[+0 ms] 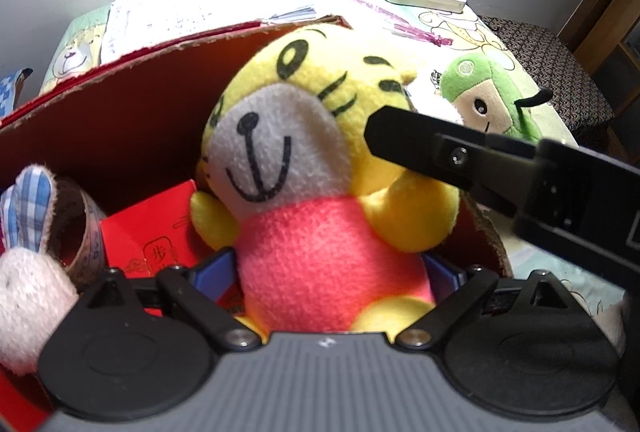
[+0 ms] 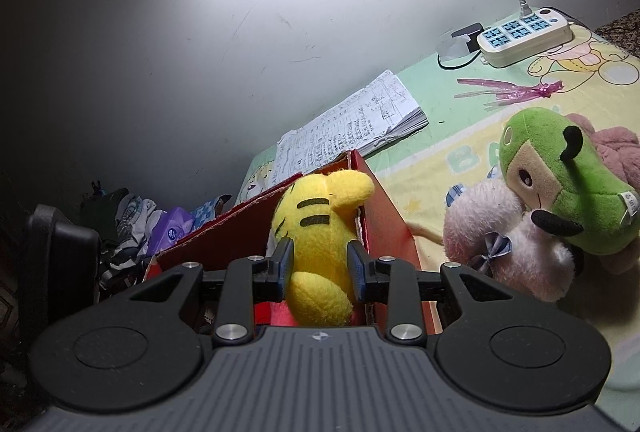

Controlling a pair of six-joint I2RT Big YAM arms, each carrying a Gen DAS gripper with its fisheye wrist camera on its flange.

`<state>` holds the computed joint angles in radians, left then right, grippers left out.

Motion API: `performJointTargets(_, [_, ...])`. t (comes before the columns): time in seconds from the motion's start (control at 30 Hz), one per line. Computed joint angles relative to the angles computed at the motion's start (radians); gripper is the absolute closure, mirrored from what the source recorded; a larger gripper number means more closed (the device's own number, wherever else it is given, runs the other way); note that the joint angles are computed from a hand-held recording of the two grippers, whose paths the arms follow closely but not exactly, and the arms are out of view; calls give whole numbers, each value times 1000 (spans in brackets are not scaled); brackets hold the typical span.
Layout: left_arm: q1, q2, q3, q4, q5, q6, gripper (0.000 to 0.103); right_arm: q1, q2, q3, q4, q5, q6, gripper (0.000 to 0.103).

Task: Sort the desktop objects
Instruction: 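Lower the tiger plush into the red box with the right gripper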

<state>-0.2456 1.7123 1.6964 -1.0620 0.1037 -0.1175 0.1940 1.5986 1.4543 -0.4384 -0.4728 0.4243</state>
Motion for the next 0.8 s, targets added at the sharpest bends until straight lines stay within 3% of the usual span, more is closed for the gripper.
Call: performJointTargets(0.8, [-1, 4, 6, 5, -18, 5, 6, 0, -18, -37, 37, -19, 8, 70])
